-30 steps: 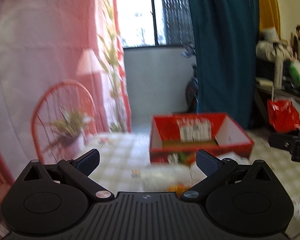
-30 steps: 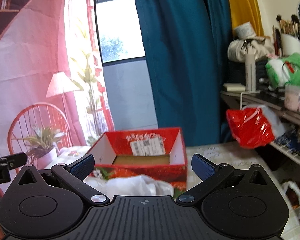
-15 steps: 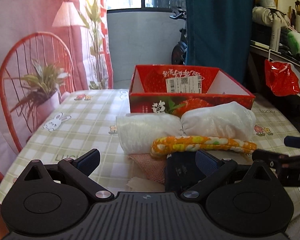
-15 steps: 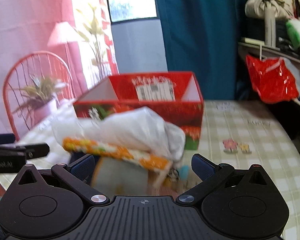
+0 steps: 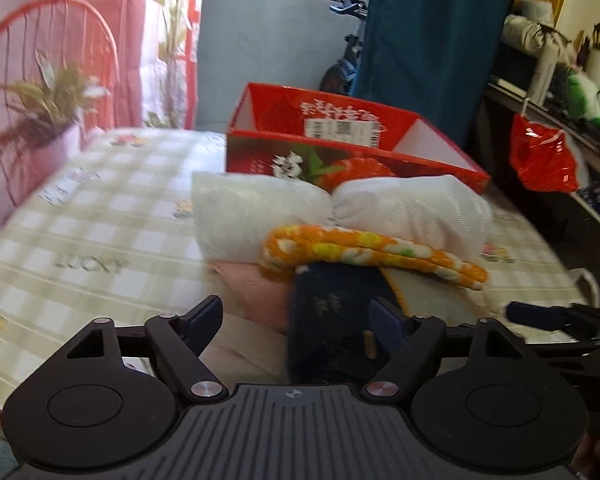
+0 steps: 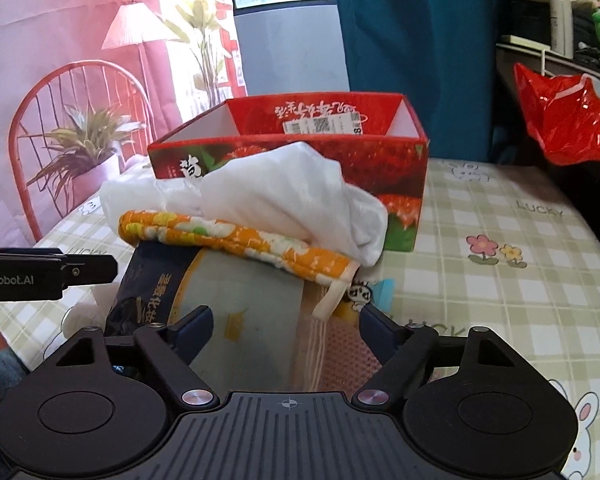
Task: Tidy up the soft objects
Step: 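Move both grippers down onto the dark blue bag and clear plastic bag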
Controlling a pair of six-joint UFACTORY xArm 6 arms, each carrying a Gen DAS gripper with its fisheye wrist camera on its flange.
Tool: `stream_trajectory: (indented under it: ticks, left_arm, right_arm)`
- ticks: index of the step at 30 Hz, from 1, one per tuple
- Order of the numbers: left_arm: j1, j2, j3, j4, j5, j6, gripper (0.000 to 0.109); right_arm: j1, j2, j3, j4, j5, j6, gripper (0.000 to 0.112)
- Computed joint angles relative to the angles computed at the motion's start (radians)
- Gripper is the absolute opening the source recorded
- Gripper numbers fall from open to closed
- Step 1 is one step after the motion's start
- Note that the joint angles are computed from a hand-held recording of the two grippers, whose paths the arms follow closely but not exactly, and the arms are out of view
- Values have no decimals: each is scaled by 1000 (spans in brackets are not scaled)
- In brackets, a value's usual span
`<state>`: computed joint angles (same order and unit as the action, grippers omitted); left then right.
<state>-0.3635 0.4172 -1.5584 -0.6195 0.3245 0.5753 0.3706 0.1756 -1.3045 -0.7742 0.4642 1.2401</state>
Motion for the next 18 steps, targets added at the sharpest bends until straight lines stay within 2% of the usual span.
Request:
stream_trajectory:
  ticks: [5, 9, 16, 18]
  left_arm:
    - [0, 16, -15, -123, 66, 118, 78]
    - [3, 36, -39, -181, 135, 176, 67]
    - [11, 55, -57, -221, 171, 194, 65]
    - [10, 61, -57, -210, 155, 174, 65]
  right_arm:
    - [-2, 1, 11, 48, -25, -47, 67]
    - [-5, 8, 17, 112, -34, -87, 61]
    - [-13, 12, 31, 147, -54, -106, 59]
    - [-14, 12, 33, 153, -59, -111, 59]
